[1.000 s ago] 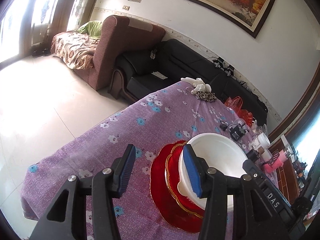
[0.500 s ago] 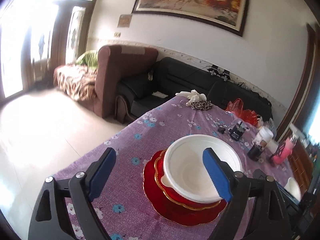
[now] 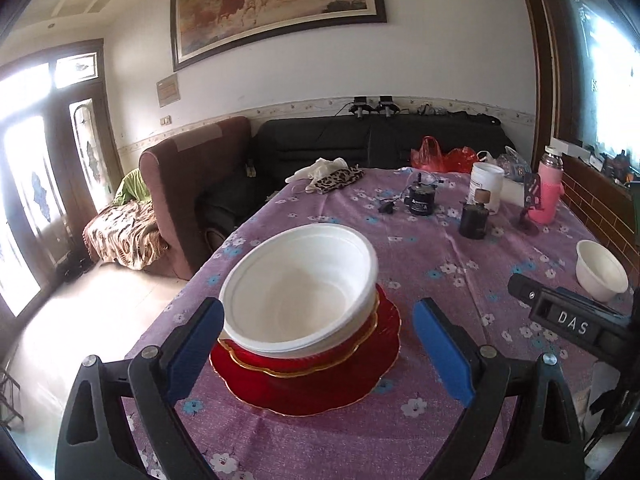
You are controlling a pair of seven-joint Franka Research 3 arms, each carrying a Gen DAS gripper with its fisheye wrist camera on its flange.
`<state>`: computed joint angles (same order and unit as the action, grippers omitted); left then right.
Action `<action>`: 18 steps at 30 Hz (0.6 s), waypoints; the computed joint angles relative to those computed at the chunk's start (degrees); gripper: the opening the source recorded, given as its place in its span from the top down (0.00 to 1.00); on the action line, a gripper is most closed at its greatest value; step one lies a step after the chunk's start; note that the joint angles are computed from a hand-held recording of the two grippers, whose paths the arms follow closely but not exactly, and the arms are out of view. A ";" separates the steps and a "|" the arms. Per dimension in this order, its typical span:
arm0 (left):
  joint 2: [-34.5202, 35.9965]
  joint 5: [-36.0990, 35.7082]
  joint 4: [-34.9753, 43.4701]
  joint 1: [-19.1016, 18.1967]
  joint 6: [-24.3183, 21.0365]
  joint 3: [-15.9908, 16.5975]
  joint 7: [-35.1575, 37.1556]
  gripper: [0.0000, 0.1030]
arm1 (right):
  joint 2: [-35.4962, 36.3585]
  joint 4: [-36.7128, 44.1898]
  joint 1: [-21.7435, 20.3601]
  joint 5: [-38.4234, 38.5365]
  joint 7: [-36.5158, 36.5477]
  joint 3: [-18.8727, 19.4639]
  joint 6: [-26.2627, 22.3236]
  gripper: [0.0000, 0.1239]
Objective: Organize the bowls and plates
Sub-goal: 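Move the right tool toward the beige plastic plate by the brick wall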
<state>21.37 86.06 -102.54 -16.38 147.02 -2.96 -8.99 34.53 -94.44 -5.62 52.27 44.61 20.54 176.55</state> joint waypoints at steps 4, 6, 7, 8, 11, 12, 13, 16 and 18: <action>1.98 -1.58 2.35 -0.95 -0.19 -0.50 3.57 0.07 | -0.76 -0.88 -2.74 1.83 -1.30 0.67 0.03 0.35; 3.20 -2.71 3.81 -1.67 -0.21 -0.49 5.76 0.07 | -1.05 -1.14 -3.77 2.79 -1.91 0.50 -0.35 0.35; 3.85 -3.25 4.54 -2.03 -0.10 -0.42 6.77 0.07 | -1.11 -1.22 -4.19 3.32 -2.35 0.47 -0.46 0.35; 4.55 -3.89 5.36 -2.41 -0.01 -0.35 7.94 0.07 | -1.26 -1.43 -4.71 3.98 -2.94 0.51 -0.55 0.35; 6.67 -5.87 7.82 -3.73 0.40 -0.04 11.67 0.07 | -1.93 -2.31 -6.48 6.68 -5.31 0.74 -1.17 0.35; 7.43 -6.51 8.71 -4.27 0.44 0.12 12.96 0.07 | -2.23 -2.63 -7.46 8.26 -6.66 1.08 -1.32 0.35; 8.12 -6.94 9.54 -4.87 0.44 0.36 14.00 0.07 | -2.54 -2.89 -8.29 10.10 -8.20 1.44 -1.35 0.35; 10.03 -8.25 11.66 -6.24 0.91 1.10 16.83 0.07 | -3.75 -3.63 -11.97 18.46 -15.21 3.62 -1.94 0.35; 11.06 -9.58 12.77 -6.95 1.13 1.54 18.78 0.07 | -4.69 -4.04 -14.16 24.16 -20.40 4.57 -2.50 0.35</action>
